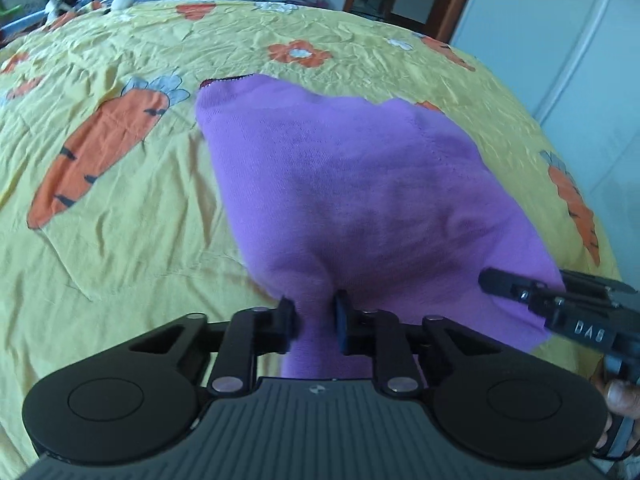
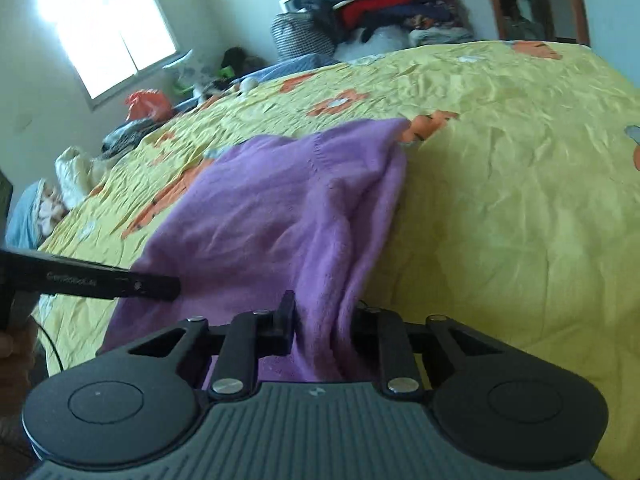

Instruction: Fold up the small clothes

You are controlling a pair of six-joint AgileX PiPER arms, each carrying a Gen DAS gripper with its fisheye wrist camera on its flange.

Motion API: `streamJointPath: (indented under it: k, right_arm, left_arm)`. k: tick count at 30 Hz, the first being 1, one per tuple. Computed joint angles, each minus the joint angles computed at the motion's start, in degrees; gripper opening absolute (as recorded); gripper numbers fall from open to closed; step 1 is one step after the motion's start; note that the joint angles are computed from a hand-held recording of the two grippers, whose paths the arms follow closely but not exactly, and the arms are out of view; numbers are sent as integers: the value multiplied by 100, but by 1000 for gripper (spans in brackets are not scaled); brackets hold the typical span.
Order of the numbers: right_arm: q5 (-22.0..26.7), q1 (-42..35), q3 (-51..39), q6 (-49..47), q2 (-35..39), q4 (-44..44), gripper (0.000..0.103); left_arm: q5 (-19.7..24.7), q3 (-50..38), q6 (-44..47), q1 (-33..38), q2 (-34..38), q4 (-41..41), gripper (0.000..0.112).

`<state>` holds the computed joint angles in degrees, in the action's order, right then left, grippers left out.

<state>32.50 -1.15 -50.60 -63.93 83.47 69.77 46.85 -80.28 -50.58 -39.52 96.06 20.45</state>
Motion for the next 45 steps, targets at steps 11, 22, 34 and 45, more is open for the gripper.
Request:
streamJointPath:
  k: [11,22,34,45]
  right_arm:
    - [-608,607,100,1505,-475,-1291,43]
    - [-994,1053,-1418,1120,451,-1770,35]
    - [-948,1244,-3167,3625,1663,-4543,29]
    - [965,239,-5097,3096,2973,-2991,74]
  left_arm:
    - [425,236,88,-54,-344,220,27]
    - [-121,832,-1611,-845,-798,800,71]
    - [-182,369,-1612,-809,-444,1272,90]
    - [202,-2100,434,1318,1411,-324,97]
